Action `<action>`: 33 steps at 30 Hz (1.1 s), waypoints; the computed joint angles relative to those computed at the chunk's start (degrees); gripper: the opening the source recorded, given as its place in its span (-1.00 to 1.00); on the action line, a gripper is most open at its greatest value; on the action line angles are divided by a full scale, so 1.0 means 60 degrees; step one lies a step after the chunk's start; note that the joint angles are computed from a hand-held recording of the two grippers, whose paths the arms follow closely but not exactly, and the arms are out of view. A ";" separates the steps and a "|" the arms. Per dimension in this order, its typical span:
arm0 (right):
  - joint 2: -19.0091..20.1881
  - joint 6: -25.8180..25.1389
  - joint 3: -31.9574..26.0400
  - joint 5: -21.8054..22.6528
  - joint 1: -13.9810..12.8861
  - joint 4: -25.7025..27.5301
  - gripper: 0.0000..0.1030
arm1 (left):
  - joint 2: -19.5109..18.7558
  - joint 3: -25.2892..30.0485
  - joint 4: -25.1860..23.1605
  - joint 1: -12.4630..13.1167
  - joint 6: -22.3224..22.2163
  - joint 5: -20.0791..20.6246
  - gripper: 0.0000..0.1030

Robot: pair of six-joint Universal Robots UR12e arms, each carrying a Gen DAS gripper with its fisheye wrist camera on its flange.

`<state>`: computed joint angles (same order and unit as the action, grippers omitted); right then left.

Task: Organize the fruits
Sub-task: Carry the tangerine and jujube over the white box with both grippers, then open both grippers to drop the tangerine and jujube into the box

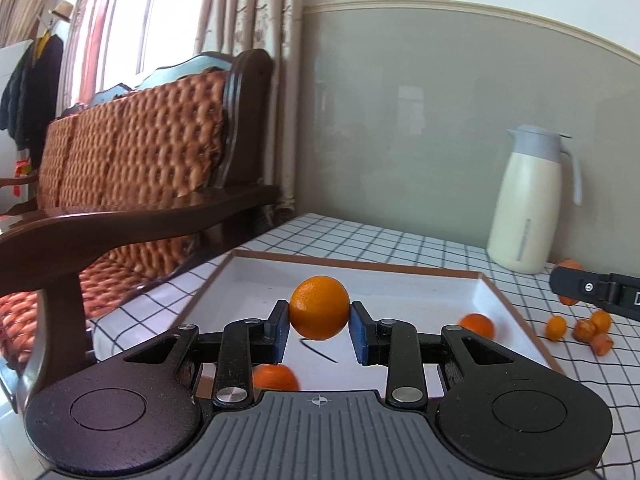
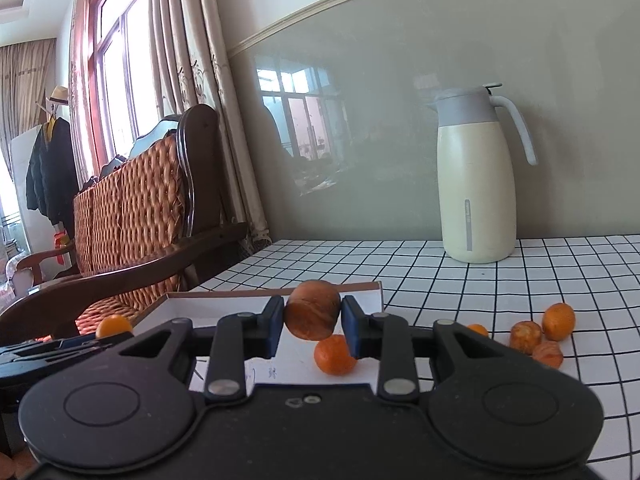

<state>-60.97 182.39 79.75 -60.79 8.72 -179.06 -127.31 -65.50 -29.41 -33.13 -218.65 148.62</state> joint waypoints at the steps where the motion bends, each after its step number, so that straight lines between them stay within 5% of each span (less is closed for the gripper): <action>1: 0.0030 0.0010 -0.0038 -0.0039 0.0024 -0.0011 -0.56 | 0.0019 -0.0030 -0.0026 0.0023 -0.0055 0.0035 -0.37; 33: 0.0841 0.0169 -0.1181 -0.0671 0.0473 0.0673 -0.56 | 0.0290 -0.0365 -0.1050 0.0642 -0.0884 -0.0274 -0.37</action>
<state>-55.93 183.40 72.67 -64.81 11.55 -175.03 -125.56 -67.69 -35.71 -29.28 -223.95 146.97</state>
